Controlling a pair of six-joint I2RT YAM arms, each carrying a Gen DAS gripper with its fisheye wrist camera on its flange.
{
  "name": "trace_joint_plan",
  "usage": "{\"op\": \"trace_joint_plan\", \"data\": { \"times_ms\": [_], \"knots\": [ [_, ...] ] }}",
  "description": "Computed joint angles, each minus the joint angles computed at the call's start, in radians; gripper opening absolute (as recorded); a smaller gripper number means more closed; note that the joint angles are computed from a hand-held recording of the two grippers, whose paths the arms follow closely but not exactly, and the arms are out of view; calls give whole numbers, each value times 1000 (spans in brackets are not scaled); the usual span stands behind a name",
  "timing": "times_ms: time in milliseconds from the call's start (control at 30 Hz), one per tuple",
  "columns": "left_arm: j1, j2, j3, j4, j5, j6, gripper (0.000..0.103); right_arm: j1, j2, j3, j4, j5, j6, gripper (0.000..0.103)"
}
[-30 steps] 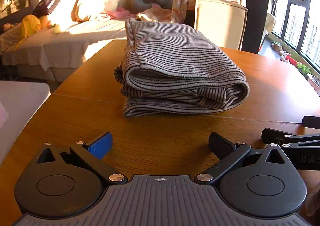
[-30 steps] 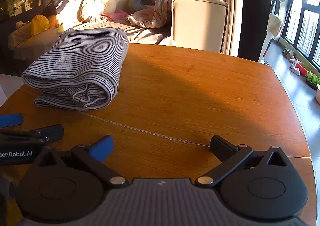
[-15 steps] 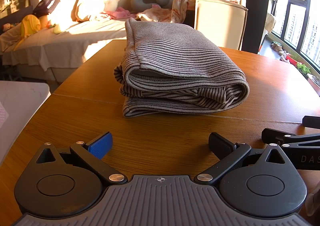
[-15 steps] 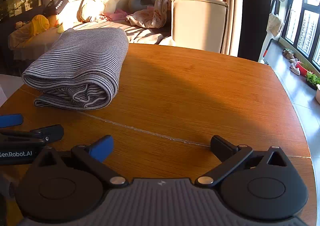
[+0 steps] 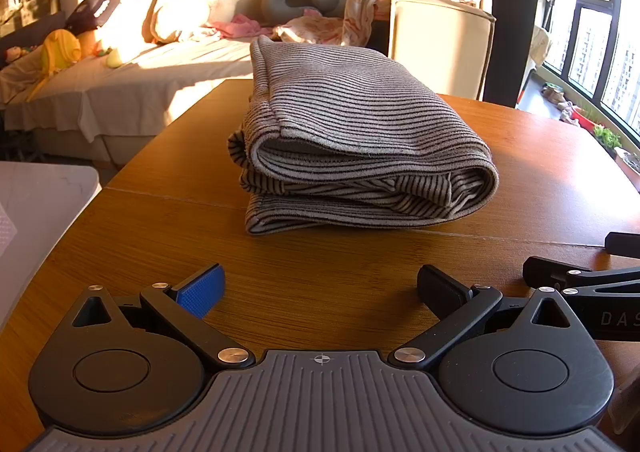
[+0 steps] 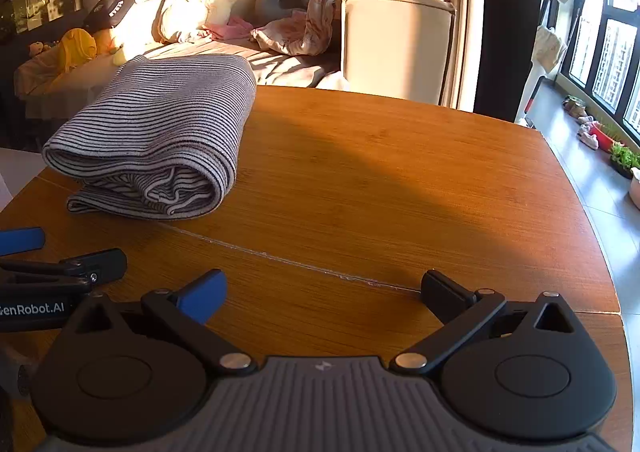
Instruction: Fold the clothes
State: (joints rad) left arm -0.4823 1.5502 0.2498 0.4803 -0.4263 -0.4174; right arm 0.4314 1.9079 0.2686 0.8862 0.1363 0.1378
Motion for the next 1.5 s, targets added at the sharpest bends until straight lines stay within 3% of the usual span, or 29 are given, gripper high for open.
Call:
{"op": "trace_joint_plan", "data": {
  "times_ms": [1500],
  "knots": [
    [-3,15,2,11,-2,-4,103,8,-10,-1,-13,5,8,103]
  ]
}}
